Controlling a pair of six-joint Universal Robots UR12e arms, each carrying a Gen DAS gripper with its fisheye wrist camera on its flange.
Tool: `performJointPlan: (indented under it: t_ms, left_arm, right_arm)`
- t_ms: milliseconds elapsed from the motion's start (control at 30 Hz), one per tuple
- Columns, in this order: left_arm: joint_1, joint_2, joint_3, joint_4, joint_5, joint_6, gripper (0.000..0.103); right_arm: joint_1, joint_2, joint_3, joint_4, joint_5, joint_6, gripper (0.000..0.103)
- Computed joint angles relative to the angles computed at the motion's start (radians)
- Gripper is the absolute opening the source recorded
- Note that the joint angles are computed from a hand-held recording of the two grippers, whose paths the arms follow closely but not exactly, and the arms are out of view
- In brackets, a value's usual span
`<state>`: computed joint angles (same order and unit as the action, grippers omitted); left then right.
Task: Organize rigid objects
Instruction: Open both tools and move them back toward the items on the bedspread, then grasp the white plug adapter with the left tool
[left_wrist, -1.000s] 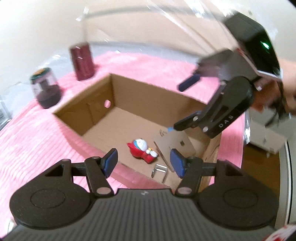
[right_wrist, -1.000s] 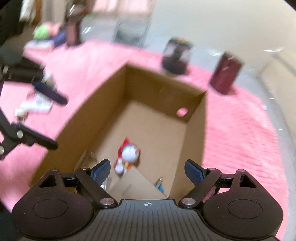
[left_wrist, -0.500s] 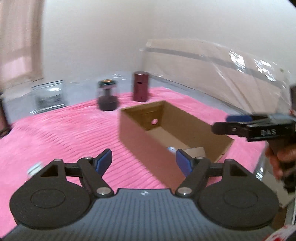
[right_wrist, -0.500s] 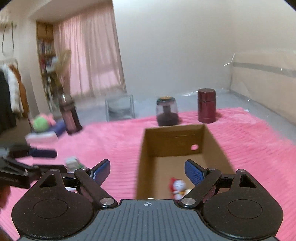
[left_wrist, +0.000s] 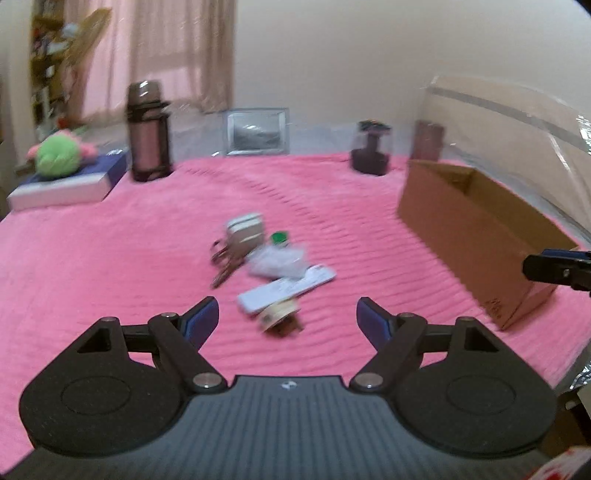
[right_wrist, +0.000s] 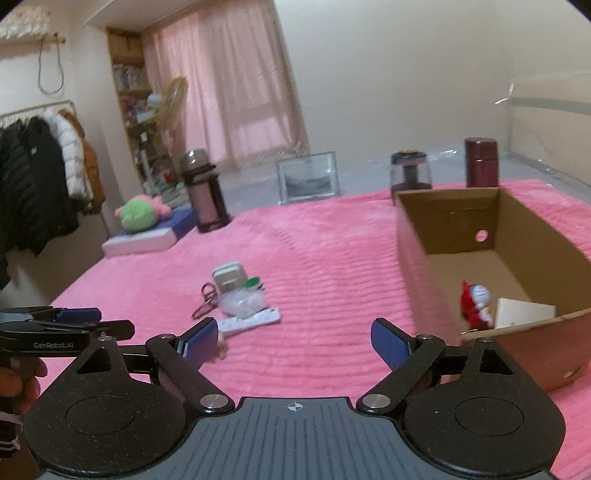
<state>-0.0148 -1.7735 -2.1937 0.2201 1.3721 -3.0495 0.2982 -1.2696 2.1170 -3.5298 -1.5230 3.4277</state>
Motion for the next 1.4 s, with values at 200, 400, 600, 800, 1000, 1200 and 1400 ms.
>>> performJointPlan:
  t_ms: [200, 400, 600, 800, 1000, 1200, 1400]
  left_arm:
    - [0.016, -0.006, -0.011, -0.019, 0.004, 0.028, 0.078]
    - [0.022, -0.041, 0.021, -0.045, -0.027, 0.061, 0.078]
    - [0.029, -0.075, 0.061, -0.103, -0.076, 0.083, 0.077]
    - [0.031, -0.117, 0.104, -0.135, -0.09, 0.028, 0.074]
    - [0.036, -0.173, 0.149, -0.154, -0.126, -0.067, 0.065]
    - [0.03, -0.226, 0.194, -0.168, -0.151, -0.146, 0.055]
    - [0.022, -0.256, 0.221, -0.178, -0.14, -0.222, 0.048]
  right_arm:
    - [0.023, 0.036, -0.033, 0.025, 0.003, -0.031, 0.087]
    - [0.029, 0.069, -0.062, 0.062, 0.013, -0.061, 0.087]
    - [0.021, 0.1, -0.094, 0.1, 0.046, -0.118, 0.087]
    - [0.01, 0.14, -0.134, 0.131, 0.062, -0.151, 0.087]
    - [0.002, 0.185, -0.182, 0.16, 0.08, -0.17, 0.087]
    - [-0.006, 0.227, -0.225, 0.188, 0.098, -0.177, 0.087]
    - [-0.014, 0.254, -0.248, 0.203, 0.11, -0.173, 0.087]
